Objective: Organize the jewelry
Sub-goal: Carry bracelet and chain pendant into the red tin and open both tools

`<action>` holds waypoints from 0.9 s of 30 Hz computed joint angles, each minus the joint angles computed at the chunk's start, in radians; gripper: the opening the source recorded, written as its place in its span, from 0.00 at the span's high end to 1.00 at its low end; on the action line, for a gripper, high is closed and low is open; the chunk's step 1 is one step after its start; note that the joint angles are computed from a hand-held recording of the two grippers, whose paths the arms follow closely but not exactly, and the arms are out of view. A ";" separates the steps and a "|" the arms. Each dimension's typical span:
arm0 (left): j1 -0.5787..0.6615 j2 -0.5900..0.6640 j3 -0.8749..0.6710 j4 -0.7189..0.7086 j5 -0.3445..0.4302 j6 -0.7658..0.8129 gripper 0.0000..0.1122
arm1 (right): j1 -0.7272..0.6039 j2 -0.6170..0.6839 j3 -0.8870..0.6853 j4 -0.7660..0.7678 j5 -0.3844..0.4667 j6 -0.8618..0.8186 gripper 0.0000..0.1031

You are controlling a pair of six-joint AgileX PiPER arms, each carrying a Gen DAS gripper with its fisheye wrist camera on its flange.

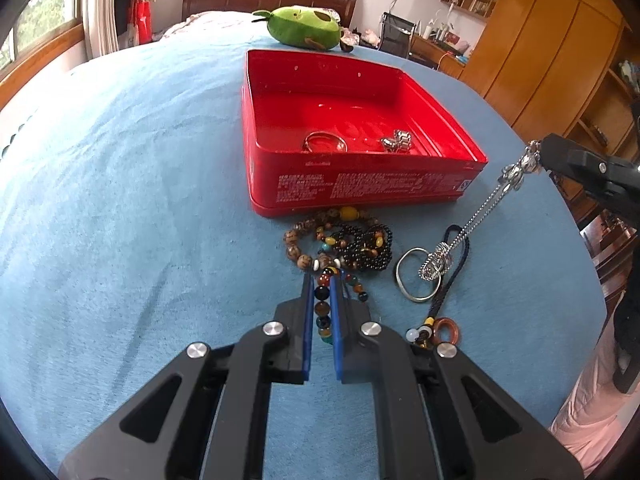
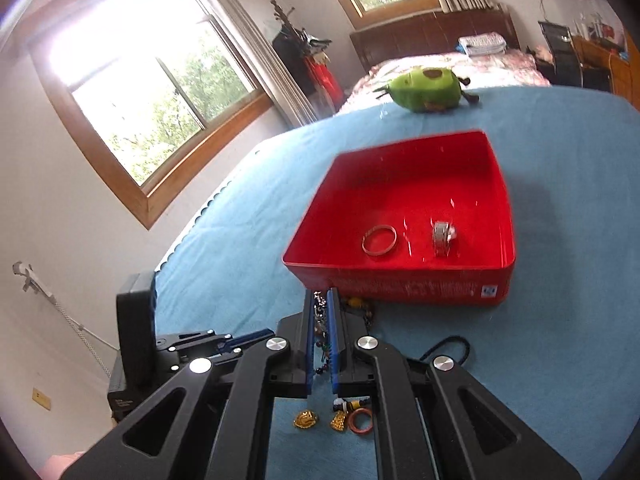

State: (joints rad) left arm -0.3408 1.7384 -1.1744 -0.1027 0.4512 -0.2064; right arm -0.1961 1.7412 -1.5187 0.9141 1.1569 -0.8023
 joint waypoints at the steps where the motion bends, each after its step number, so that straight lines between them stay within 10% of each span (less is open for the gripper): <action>1: 0.000 -0.001 -0.001 0.001 0.001 -0.001 0.95 | 0.005 0.005 -0.002 -0.011 0.002 0.006 0.95; 12: 0.003 0.014 -0.010 0.008 0.008 -0.015 0.95 | 0.140 0.160 -0.008 -0.251 -0.108 0.171 0.95; 27: 0.006 0.040 -0.022 -0.021 -0.002 0.013 0.95 | 0.161 0.237 -0.052 -0.338 -0.055 0.293 0.79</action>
